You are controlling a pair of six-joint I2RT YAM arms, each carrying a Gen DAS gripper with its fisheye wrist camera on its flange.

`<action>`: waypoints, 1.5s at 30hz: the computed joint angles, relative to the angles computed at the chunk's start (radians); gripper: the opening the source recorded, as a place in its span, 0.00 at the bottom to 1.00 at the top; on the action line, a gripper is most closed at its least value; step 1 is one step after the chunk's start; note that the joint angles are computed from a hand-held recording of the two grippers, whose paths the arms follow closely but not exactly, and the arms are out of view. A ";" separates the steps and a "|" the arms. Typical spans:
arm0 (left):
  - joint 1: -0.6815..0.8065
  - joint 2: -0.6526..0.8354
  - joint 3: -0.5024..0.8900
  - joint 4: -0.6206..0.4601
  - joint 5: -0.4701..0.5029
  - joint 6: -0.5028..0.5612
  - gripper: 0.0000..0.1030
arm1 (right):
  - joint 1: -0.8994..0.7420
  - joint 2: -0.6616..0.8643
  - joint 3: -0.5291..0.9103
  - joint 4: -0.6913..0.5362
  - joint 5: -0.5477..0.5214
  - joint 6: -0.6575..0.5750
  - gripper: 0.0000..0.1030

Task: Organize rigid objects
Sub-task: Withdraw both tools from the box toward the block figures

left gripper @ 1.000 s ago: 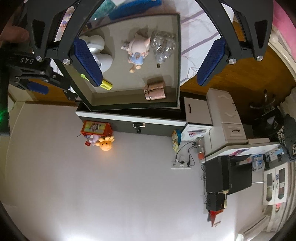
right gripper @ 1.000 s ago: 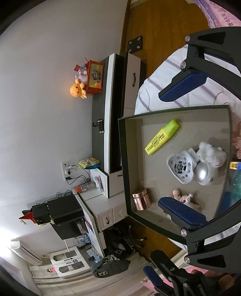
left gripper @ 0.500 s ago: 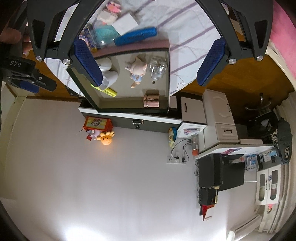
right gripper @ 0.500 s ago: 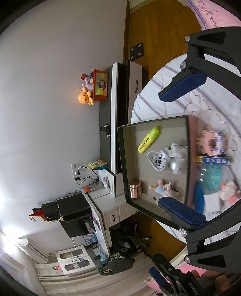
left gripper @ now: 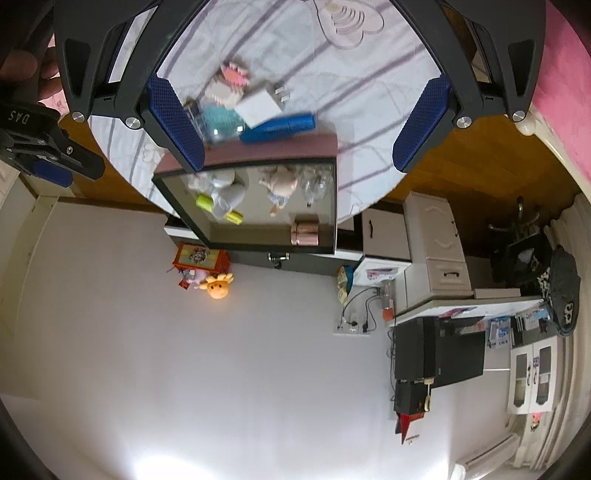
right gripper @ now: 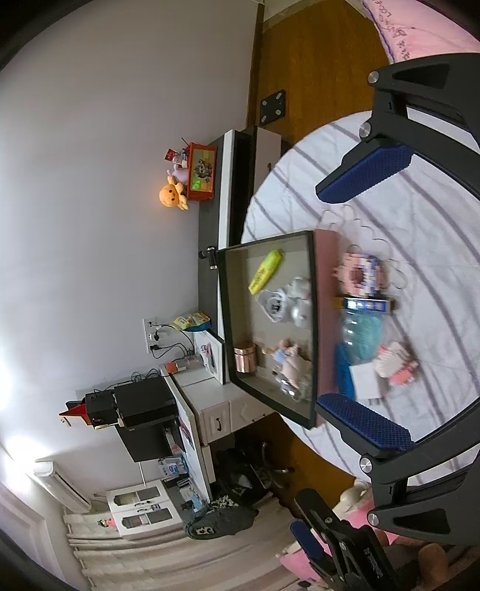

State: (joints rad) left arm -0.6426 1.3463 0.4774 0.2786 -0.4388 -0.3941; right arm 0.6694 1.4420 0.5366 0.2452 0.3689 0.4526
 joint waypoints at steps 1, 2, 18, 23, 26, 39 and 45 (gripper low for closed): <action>-0.010 -0.006 -0.011 -0.003 -0.008 -0.008 1.00 | 0.007 -0.002 -0.012 0.003 0.001 0.009 1.00; -0.016 -0.011 -0.017 -0.007 -0.011 -0.013 1.00 | 0.018 -0.008 -0.026 0.005 0.006 0.019 1.00; -0.065 0.055 -0.060 0.026 -0.010 -0.072 1.00 | 0.026 0.020 -0.071 0.023 -0.002 0.051 1.00; -0.052 0.149 -0.034 0.058 0.026 -0.081 1.00 | -0.008 0.078 -0.065 0.043 -0.032 0.051 1.00; -0.033 0.216 -0.009 0.074 0.058 -0.089 1.00 | -0.027 0.119 -0.054 0.053 -0.048 0.047 1.00; 0.032 0.538 0.186 0.087 0.164 -0.100 1.00 | -0.130 0.333 0.020 0.116 -0.156 0.007 1.00; 0.026 0.634 0.290 0.034 0.192 -0.083 1.00 | -0.165 0.406 0.059 0.128 -0.197 -0.007 1.00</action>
State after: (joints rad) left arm -0.6170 1.9802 0.7678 0.3126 -0.2472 -0.4776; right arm 0.5040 1.8476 0.5955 0.3734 0.1717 0.4456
